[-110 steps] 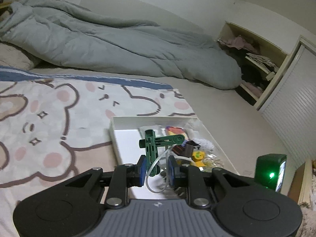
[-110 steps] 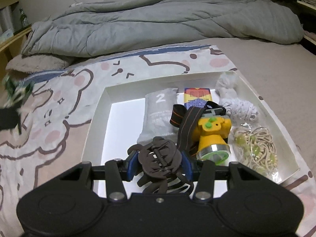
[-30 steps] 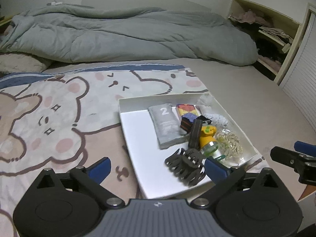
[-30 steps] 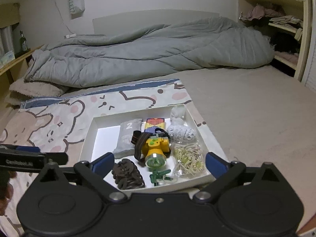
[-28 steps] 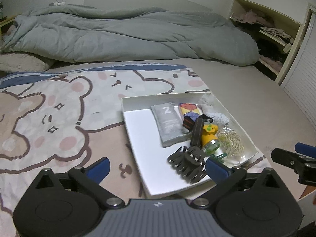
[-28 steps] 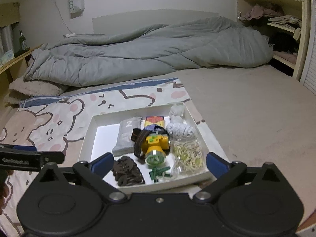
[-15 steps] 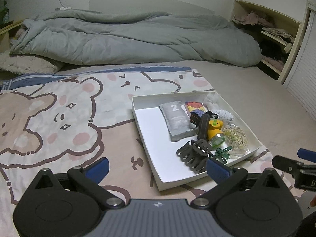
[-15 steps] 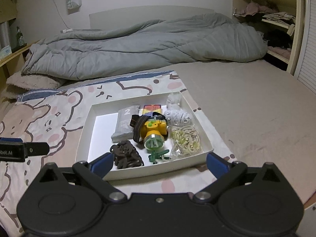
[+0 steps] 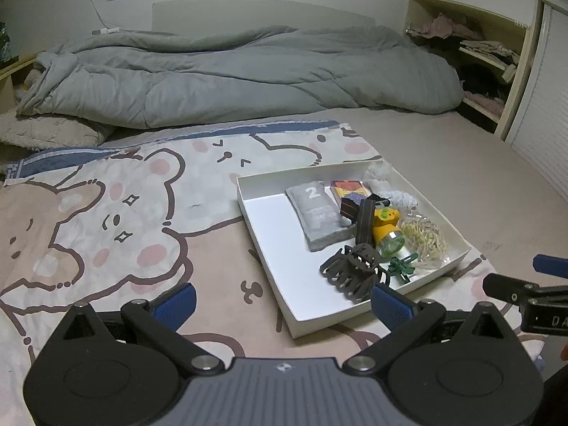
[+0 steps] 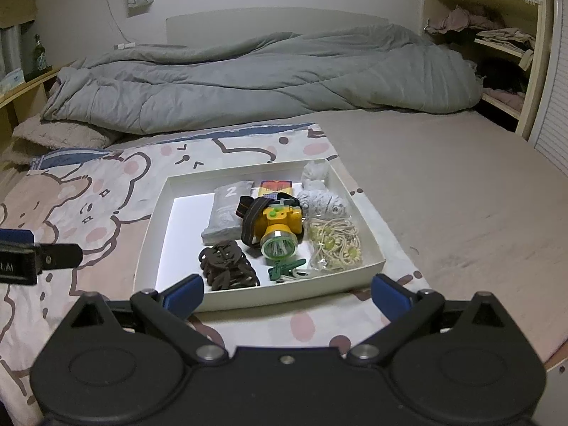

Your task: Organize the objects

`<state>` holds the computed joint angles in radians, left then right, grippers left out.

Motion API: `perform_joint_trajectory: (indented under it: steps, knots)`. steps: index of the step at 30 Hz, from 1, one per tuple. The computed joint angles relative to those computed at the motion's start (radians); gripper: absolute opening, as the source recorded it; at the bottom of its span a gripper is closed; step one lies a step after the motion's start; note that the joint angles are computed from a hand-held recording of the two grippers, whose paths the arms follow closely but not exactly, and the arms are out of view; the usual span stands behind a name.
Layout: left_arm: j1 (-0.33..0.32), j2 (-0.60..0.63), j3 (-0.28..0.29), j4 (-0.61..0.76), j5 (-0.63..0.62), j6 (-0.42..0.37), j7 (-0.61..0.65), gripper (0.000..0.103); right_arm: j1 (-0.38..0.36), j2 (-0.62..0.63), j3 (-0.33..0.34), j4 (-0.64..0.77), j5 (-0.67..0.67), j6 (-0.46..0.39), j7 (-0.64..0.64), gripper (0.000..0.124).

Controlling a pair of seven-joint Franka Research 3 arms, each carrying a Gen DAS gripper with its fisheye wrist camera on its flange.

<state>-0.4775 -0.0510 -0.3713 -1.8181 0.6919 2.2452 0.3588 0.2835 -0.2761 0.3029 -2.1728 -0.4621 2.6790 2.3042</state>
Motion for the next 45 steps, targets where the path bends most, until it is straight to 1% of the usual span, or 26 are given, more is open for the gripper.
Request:
perform_joint_trajectory:
  steps: [24,45]
  knots:
    - [-0.007,0.005,-0.001,0.01,0.003,-0.021,-0.013,0.103,0.004,0.008,-0.005,0.005,0.003,0.001,0.0,0.102]
    - [-0.008,0.006,-0.001,0.013,0.001,-0.024,-0.014,0.103,0.006,0.008,-0.006,0.005,0.005,-0.002,-0.003,0.102]
